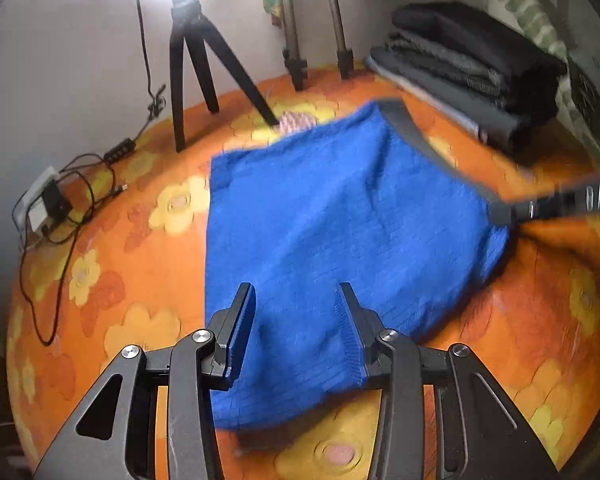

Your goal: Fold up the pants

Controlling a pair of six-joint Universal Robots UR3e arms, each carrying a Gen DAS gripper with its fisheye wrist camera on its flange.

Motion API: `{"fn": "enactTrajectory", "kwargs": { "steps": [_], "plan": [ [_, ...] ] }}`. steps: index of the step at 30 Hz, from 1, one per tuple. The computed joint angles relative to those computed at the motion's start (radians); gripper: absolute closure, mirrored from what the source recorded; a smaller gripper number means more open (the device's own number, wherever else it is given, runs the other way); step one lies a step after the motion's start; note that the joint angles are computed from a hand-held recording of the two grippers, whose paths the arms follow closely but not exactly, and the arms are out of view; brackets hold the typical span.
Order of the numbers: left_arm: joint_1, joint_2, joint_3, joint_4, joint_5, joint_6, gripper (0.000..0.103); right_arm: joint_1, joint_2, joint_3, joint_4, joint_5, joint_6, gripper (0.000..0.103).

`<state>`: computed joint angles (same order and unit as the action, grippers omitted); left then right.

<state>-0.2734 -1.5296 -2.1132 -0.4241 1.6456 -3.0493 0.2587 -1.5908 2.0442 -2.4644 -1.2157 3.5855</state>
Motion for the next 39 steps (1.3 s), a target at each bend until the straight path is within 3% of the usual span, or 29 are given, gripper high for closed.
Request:
{"fn": "enactTrajectory", "kwargs": {
  "steps": [3, 9, 15, 21, 26, 28, 32, 39],
  "plan": [
    [-0.032, -0.081, 0.092, 0.029, 0.012, -0.052, 0.063, 0.019, -0.006, -0.022, 0.015, -0.047, 0.001, 0.074],
    [-0.106, -0.321, 0.321, 0.041, 0.105, -0.12, 0.063, 0.023, 0.009, -0.036, 0.01, -0.037, 0.001, 0.074],
    [-0.08, -0.407, 0.359, 0.032, 0.08, -0.107, 0.063, 0.019, 0.019, -0.046, 0.009, -0.024, -0.011, 0.083],
    [-0.066, -0.395, 0.337, 0.071, 0.054, -0.123, 0.063, 0.016, 0.03, -0.052, -0.001, -0.008, -0.007, 0.085],
    [-0.076, -0.282, 0.221, 0.138, 0.038, -0.107, 0.063, -0.065, -0.028, 0.034, -0.017, 0.104, 0.013, 0.073],
    [-0.091, -0.216, 0.16, 0.139, -0.008, -0.082, 0.063, -0.094, -0.056, 0.068, -0.021, 0.129, 0.024, 0.072],
    [-0.153, -0.168, 0.103, 0.125, -0.014, -0.022, 0.063, -0.116, -0.079, 0.089, -0.002, 0.156, 0.03, 0.072],
    [-0.179, -0.177, 0.107, 0.111, -0.044, -0.024, 0.063, -0.173, -0.15, 0.196, 0.006, 0.219, 0.122, 0.068]
  ]
}}
